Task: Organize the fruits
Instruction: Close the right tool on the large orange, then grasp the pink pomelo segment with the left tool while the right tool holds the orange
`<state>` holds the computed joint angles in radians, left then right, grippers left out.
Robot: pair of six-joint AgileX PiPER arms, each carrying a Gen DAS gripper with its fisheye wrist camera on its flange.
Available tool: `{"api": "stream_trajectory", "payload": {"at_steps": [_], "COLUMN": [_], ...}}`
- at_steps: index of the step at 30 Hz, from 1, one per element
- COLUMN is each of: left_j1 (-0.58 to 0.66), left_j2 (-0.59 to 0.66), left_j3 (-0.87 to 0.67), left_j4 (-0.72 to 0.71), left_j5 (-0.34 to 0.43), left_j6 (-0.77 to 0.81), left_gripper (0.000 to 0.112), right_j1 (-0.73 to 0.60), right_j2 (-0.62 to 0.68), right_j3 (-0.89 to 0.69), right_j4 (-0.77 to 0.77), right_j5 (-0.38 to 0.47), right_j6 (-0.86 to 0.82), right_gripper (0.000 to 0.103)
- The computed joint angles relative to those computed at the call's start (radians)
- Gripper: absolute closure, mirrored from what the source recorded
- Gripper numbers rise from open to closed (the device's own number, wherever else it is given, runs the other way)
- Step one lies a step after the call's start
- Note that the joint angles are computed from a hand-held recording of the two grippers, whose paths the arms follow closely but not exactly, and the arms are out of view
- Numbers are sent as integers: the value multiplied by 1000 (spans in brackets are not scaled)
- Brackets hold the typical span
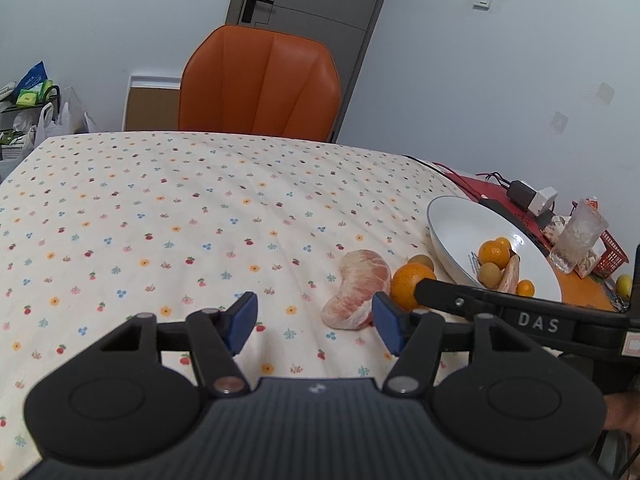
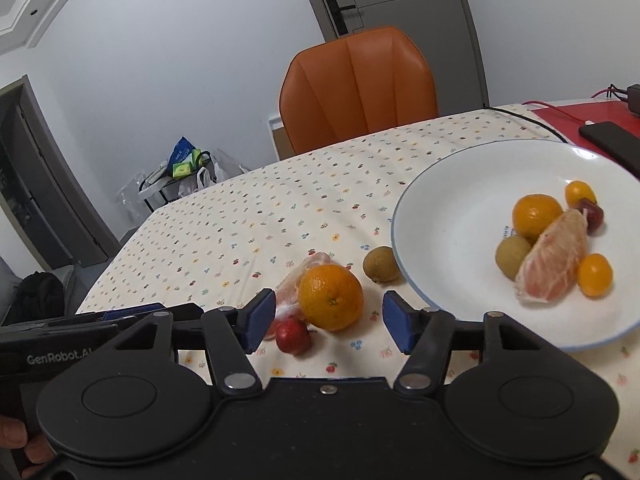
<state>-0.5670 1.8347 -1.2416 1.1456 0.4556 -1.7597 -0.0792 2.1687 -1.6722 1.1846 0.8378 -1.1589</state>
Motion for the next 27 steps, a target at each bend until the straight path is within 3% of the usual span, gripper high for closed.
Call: {"api": "stream_trajectory", "payload": {"at_steps": [9, 12, 14, 27], "left_j1": [25, 24, 23, 15], "left_j2": [36, 51, 59, 157], "left_j3": [-32, -56, -69, -219], "left_j4": [-40, -47, -54, -178], "left_j5": [4, 8, 8, -3], "left_j6": [48, 63, 75, 222], "left_gripper": [50, 50, 50, 50], "right_j1": [48, 54, 36, -60], "right_j2": [19, 29, 41, -29], "right_j3": [-37, -57, -67, 18], "right_j4": [-46, -105, -84, 8], "right_j5": [-43, -51, -12, 43], "right_j6": [26, 72, 55, -53], "right_gripper": [50, 66, 66, 67]}}
